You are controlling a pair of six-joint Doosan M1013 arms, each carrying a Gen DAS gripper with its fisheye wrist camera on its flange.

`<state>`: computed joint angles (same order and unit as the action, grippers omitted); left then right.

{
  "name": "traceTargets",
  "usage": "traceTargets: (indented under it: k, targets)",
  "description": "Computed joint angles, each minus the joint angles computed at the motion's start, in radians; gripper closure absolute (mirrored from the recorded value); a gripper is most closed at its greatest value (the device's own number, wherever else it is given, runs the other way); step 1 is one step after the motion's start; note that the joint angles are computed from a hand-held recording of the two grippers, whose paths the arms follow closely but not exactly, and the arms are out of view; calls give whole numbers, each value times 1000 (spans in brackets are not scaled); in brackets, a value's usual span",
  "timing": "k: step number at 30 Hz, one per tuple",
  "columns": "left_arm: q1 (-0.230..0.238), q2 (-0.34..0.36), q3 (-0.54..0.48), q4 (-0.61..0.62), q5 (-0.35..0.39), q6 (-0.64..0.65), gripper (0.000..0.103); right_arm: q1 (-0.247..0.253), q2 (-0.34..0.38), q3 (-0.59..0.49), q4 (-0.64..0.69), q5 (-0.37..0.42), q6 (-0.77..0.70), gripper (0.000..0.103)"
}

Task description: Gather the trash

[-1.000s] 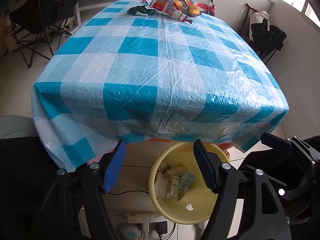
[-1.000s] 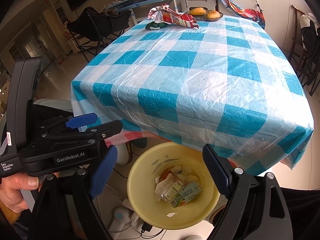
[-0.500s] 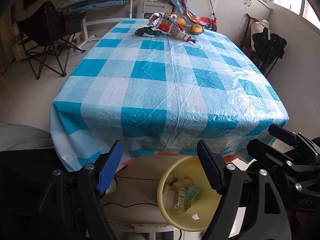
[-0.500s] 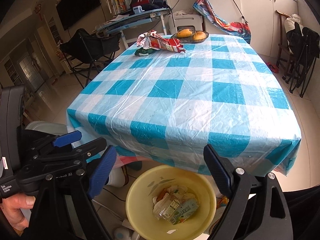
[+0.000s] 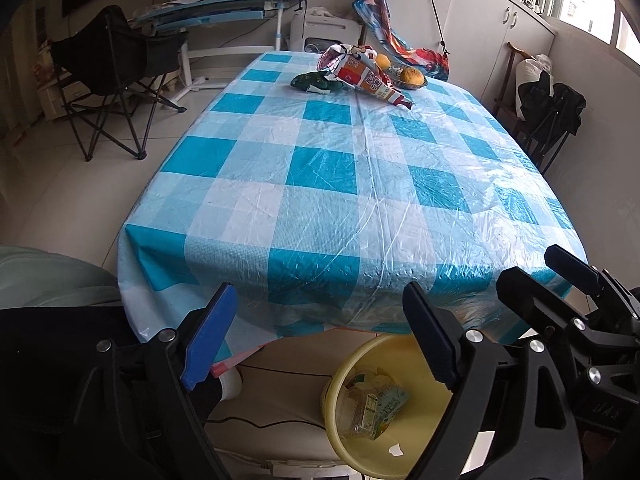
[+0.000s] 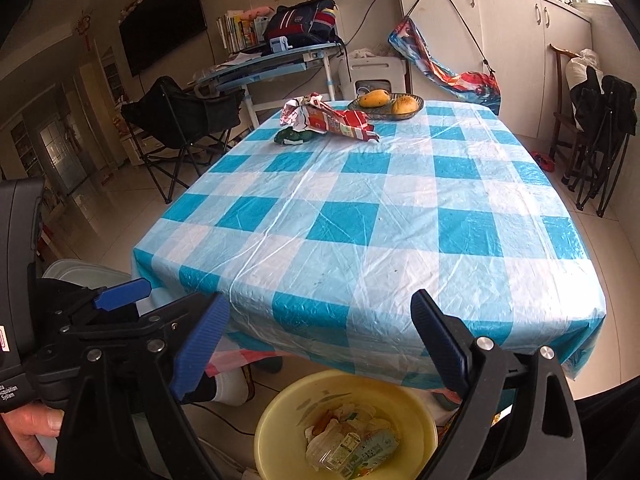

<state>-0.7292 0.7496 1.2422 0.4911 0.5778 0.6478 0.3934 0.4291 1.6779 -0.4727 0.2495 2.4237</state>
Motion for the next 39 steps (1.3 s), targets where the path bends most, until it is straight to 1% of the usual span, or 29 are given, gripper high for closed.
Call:
traceTargets:
  k: [3, 5, 8, 13, 21, 30, 39]
  targets:
    - [3, 15, -26, -14, 27, 10, 21, -7, 3, -1, -27, -2, 43, 15]
    - [5, 22, -36, -27, 37, 11, 21, -13, 5, -1, -11, 0, 47, 15]
    - [6, 24, -39, -46, 41, 21, 21, -18, 7, 0, 26, 4, 40, 15]
    - [3, 23, -36, -33, 42, 15, 21, -16, 7, 0, 7, 10, 50, 15]
    - [7, 6, -13, -11, 21, -30, 20, -4, 10, -5, -89, 50, 122, 15]
    - [11, -11, 9, 13, 2, -82, 17, 14, 21, -20, -139, 84, 108, 15]
    - [7, -15, 16, 10, -1, -73, 17, 17, 19, -17, -129, 84, 90, 15]
